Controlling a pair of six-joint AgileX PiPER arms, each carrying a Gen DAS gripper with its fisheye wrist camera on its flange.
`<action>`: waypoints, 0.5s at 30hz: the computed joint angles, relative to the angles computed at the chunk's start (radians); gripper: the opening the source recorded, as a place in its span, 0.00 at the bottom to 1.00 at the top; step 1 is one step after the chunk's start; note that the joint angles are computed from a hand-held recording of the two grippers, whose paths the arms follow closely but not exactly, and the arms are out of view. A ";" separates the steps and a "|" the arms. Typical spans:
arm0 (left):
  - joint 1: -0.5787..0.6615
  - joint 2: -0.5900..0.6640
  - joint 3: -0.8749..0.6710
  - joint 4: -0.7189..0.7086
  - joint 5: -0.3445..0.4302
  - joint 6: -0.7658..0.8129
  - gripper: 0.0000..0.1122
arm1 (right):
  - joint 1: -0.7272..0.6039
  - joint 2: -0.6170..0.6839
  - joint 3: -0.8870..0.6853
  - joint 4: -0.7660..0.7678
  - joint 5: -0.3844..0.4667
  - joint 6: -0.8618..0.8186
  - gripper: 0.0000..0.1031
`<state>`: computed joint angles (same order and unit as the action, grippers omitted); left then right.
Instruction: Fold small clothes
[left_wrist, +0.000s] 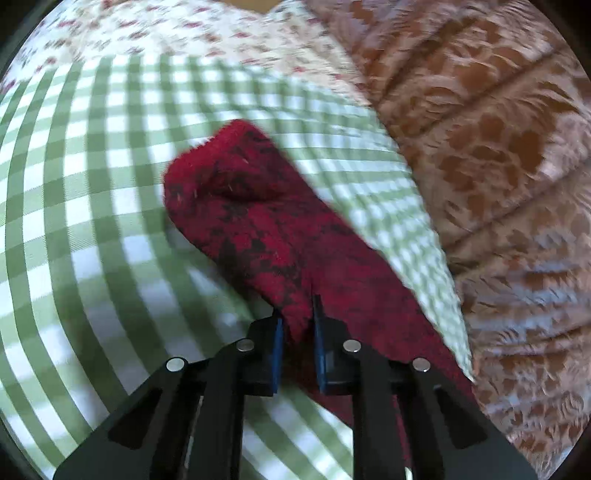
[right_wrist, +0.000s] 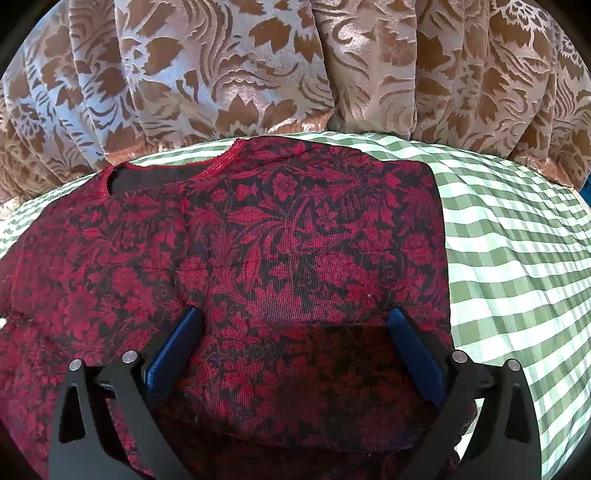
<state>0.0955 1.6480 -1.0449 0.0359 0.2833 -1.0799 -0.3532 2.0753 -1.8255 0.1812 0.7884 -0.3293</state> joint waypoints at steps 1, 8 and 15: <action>-0.020 -0.002 -0.026 0.043 0.018 -0.031 0.11 | -0.001 0.000 0.000 0.001 -0.001 -0.001 0.97; -0.313 -0.005 -0.253 0.423 0.116 -0.258 0.12 | 0.000 0.004 -0.008 0.002 0.003 -0.001 0.97; -0.603 0.266 -0.671 0.414 0.267 -0.095 0.15 | -0.006 0.001 -0.004 0.021 0.002 -0.009 0.97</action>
